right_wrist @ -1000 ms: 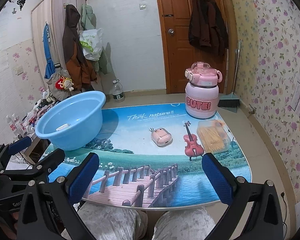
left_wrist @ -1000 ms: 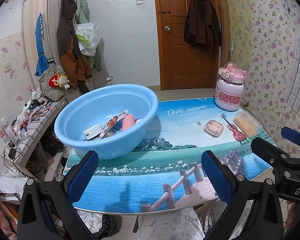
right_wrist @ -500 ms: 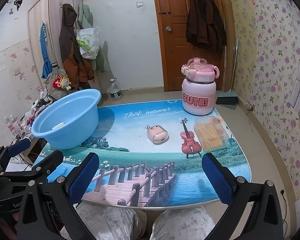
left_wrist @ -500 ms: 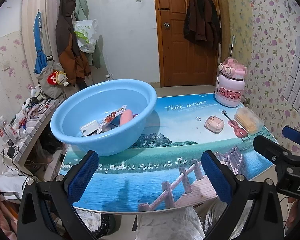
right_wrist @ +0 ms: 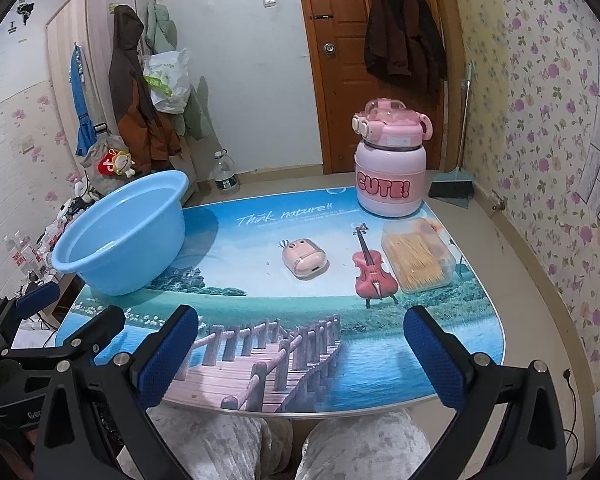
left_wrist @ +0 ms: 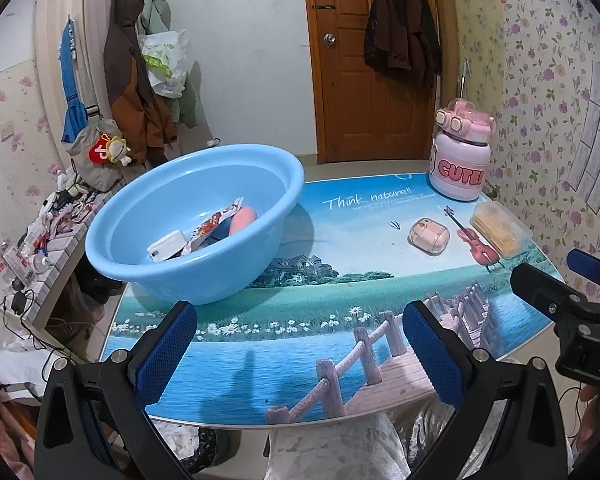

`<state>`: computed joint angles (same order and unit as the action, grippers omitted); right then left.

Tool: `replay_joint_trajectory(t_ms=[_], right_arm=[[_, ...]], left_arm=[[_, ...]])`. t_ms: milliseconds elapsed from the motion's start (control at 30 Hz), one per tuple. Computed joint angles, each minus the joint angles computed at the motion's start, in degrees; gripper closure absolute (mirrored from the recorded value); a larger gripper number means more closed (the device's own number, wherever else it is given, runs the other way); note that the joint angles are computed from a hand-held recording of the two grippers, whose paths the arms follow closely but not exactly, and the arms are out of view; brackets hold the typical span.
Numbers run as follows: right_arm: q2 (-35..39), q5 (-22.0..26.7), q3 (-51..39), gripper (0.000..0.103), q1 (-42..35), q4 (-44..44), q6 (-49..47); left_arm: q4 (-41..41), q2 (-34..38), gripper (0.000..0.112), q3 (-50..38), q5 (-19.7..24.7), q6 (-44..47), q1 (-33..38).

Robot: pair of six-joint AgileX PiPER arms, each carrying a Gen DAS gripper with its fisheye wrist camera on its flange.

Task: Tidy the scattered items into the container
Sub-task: 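Reach the left gripper to the pink earbud case while the right reaches the toothpick box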

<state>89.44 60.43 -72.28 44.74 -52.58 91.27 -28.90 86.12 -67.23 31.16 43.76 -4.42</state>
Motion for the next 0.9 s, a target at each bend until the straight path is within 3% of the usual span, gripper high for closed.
replay_joint_trajectory(t_ms=[433, 900], right_arm=[[-1.93, -3.81, 5.12, 0.0, -4.38, 0.66, 1.23], [-6.47, -6.53, 11.78, 0.0, -13.47, 0.61, -3.73]], left_arm=[[5.64, 3.42, 0.009, -0.86, -1.84, -5.16, -5.0], [14.08, 11.36, 0.009, -9.07, -2.13, -13.13, -14.0]])
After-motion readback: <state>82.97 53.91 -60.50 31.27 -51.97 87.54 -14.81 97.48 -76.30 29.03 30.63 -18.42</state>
